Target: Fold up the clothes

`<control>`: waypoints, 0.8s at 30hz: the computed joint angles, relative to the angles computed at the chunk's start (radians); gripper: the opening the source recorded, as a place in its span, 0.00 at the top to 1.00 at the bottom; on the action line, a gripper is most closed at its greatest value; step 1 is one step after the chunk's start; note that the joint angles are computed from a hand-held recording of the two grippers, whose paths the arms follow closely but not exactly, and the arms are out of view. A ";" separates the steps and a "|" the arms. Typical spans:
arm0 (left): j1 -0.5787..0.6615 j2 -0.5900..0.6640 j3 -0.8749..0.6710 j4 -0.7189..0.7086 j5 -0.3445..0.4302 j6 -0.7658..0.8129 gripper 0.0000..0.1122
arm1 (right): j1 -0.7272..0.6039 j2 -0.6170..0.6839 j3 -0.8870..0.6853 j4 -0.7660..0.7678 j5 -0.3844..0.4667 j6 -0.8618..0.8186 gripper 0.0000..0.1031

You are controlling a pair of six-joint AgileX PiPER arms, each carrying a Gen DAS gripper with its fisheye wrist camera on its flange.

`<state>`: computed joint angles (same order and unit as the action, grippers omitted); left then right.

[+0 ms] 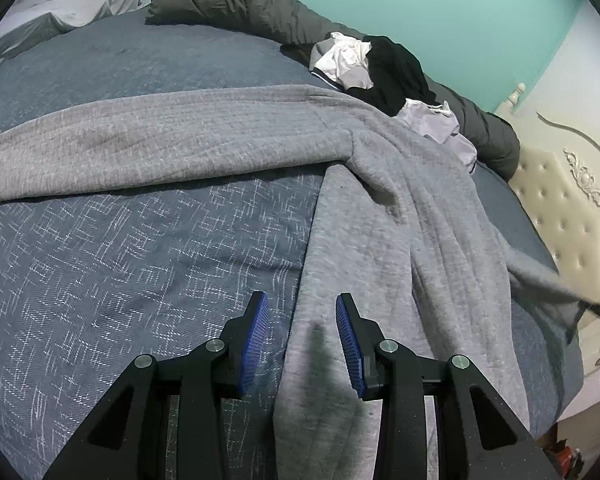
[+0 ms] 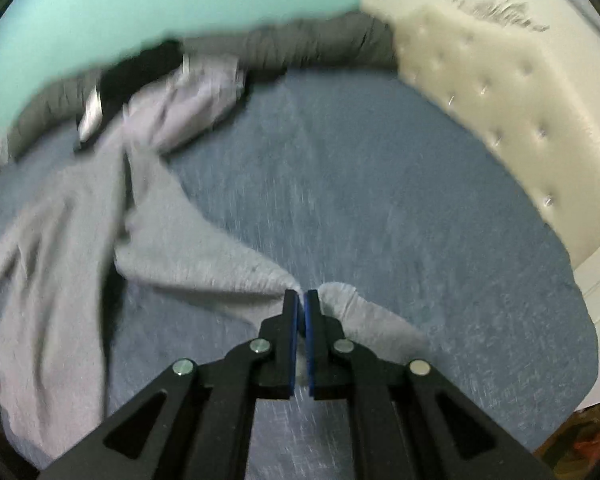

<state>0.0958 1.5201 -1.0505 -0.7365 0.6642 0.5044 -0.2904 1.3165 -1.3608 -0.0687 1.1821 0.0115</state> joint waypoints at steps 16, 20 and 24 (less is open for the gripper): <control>-0.018 0.015 -0.010 0.006 -0.006 -0.009 0.66 | -0.598 -0.054 0.277 0.428 -0.115 -0.377 0.43; -0.027 0.017 -0.008 0.023 -0.012 -0.029 0.66 | -0.599 -0.027 0.299 0.467 -0.116 -0.396 0.39; -0.028 0.023 -0.014 0.029 -0.014 -0.036 0.66 | -0.531 -0.034 0.329 0.424 -0.146 -0.358 0.39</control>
